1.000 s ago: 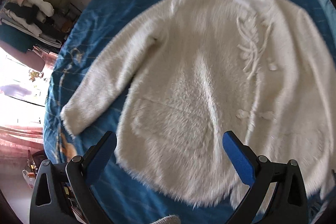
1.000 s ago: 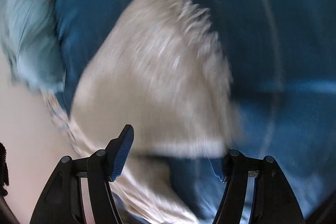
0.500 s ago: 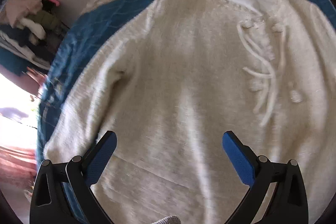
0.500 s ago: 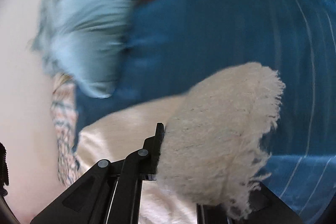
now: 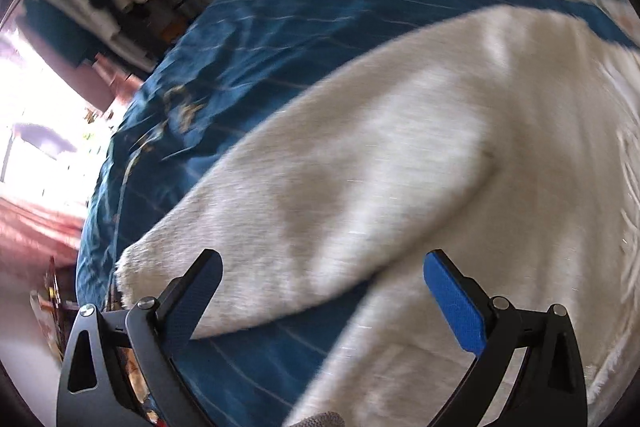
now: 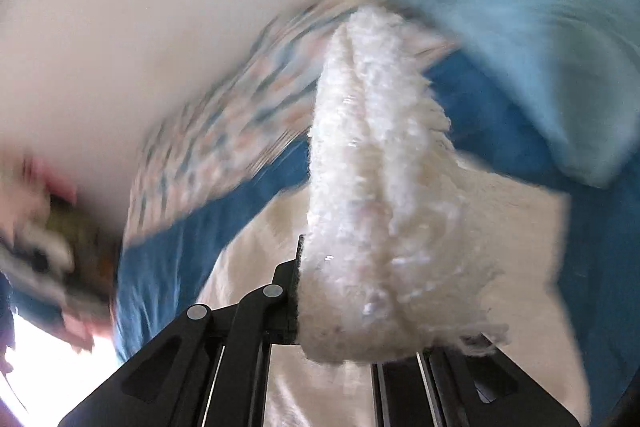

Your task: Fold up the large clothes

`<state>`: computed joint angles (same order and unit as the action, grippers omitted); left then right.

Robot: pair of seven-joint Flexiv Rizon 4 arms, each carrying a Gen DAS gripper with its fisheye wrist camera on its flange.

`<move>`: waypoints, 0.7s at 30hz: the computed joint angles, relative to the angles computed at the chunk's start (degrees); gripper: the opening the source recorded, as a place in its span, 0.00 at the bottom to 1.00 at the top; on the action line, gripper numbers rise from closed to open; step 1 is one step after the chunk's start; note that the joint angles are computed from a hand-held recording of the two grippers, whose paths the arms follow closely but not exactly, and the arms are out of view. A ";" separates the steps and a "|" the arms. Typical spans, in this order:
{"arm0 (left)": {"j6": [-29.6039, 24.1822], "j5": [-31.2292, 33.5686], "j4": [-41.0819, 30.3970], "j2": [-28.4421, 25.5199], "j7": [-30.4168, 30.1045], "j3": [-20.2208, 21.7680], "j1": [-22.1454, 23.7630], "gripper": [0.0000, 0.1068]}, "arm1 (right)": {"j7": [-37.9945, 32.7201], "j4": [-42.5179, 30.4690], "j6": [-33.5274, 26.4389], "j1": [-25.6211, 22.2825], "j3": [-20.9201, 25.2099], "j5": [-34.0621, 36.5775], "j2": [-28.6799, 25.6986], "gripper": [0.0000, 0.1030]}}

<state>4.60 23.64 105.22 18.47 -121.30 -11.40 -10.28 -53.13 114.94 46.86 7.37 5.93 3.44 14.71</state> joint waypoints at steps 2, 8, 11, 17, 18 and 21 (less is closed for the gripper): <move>-0.29 0.20 1.44 2.07 0.79 1.90 0.78 0.96 | -3.02 -2.29 -0.50 4.16 1.94 0.26 -7.06 0.07; -3.99 -0.19 5.30 9.85 3.46 5.76 5.38 0.96 | -6.38 -5.62 -9.28 10.29 5.61 -1.72 -19.35 0.22; -6.38 -2.47 6.94 14.19 4.84 8.25 8.10 0.96 | -11.73 -5.47 -7.39 8.06 5.58 11.57 -15.29 0.65; -7.39 -14.79 13.90 22.13 2.90 16.10 12.69 0.96 | -8.12 3.09 -7.54 4.93 4.21 11.57 0.67 0.70; -6.58 -16.75 15.60 23.07 1.92 17.02 13.61 0.96 | -7.29 4.11 -8.56 4.58 3.86 10.40 1.98 0.70; -2.90 -23.50 21.86 24.46 -2.24 19.79 17.06 0.96 | -8.39 6.01 -15.09 3.44 1.24 8.83 5.65 0.70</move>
